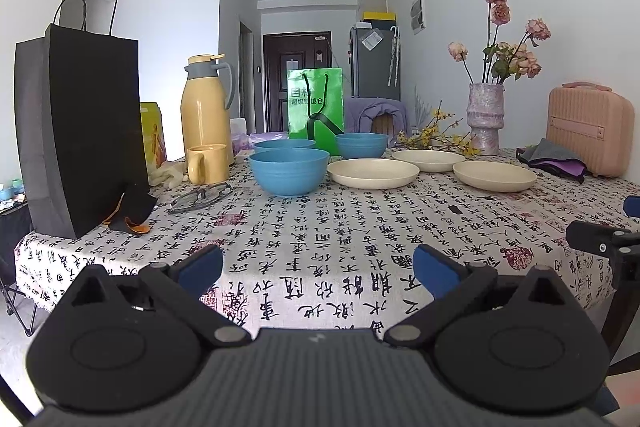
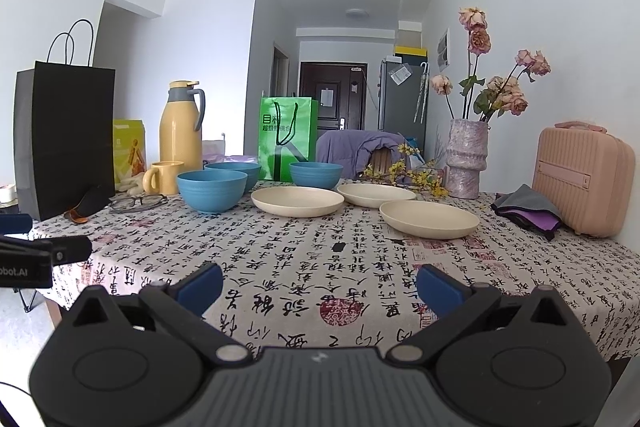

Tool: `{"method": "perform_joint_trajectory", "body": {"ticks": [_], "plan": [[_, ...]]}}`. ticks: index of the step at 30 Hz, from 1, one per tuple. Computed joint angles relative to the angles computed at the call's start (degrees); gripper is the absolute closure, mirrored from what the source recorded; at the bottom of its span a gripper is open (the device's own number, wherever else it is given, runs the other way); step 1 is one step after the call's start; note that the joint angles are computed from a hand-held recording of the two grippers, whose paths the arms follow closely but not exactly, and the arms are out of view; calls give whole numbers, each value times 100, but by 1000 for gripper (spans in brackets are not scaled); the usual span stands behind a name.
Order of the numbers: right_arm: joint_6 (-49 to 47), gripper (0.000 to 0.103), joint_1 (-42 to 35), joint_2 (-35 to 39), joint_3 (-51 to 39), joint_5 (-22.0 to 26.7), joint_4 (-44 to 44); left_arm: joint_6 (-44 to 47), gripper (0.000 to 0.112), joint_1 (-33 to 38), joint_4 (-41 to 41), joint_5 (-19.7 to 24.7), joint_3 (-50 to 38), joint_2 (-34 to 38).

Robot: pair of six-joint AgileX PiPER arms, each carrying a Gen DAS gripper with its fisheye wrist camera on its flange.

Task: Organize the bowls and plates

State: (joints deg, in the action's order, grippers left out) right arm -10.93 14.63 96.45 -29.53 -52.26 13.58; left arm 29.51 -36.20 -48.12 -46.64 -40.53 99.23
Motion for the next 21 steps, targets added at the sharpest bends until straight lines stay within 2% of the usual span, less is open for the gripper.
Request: {"method": "perform_joint_trajectory", "body": {"ticks": [21], "plan": [[-29,0,48,116,-128,62,-5,3,9,29,-142,2,-33,56]]}}
